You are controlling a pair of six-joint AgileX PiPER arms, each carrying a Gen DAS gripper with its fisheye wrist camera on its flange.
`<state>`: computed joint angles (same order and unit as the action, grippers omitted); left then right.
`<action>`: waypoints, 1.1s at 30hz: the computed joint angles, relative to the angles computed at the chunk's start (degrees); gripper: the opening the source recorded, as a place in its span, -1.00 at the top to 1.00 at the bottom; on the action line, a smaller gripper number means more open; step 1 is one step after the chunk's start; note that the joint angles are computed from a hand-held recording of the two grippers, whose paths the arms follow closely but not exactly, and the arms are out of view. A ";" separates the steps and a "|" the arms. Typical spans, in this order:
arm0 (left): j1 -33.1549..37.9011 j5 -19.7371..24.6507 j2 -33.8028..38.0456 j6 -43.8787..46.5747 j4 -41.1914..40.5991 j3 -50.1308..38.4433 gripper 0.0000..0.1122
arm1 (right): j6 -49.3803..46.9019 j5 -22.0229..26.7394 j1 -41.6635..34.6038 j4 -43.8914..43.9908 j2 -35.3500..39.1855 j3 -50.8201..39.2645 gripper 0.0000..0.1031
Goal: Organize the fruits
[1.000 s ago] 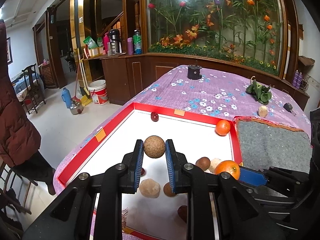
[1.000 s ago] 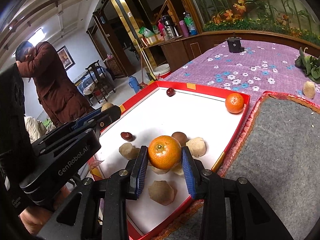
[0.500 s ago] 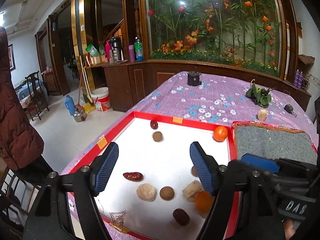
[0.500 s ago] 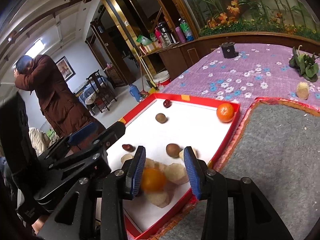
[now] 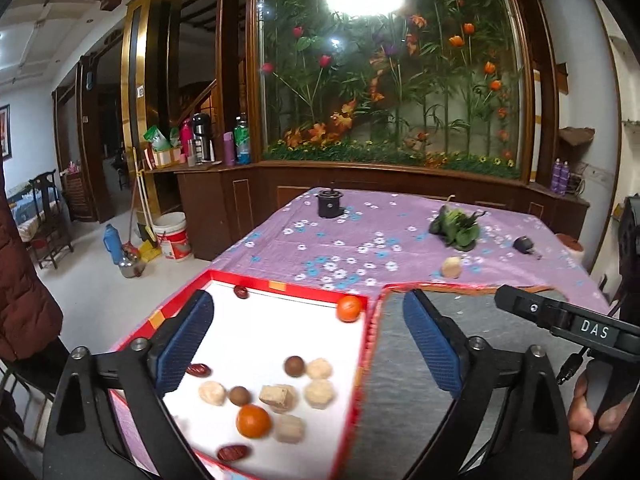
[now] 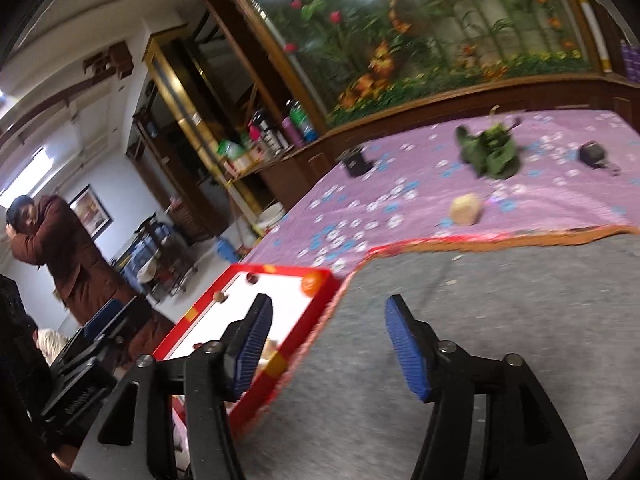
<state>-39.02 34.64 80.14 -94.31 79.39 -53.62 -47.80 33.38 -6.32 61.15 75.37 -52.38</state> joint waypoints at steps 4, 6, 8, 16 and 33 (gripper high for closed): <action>-4.41 4.31 -1.39 0.09 -0.67 -1.05 -0.84 | -2.70 1.50 -4.08 0.27 -5.44 1.33 -0.38; -7.10 7.25 -1.69 0.91 -0.44 -2.00 -0.84 | -4.72 2.76 -6.15 2.02 -7.85 2.04 -0.43; -9.48 10.05 -1.57 3.37 -1.64 -3.43 -0.84 | -6.21 4.28 -7.97 3.78 -9.57 2.00 -0.46; -11.59 10.82 -1.07 9.98 -5.78 -5.67 -0.84 | -10.47 6.68 -8.28 7.53 -14.98 3.11 -0.68; -3.97 16.34 -1.84 3.15 -4.08 -1.16 -0.84 | 20.37 -4.46 17.76 -21.20 -12.47 0.50 -0.70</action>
<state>-42.99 50.98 78.30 -91.16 75.31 -54.78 -27.43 28.92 11.44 39.95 62.90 -51.88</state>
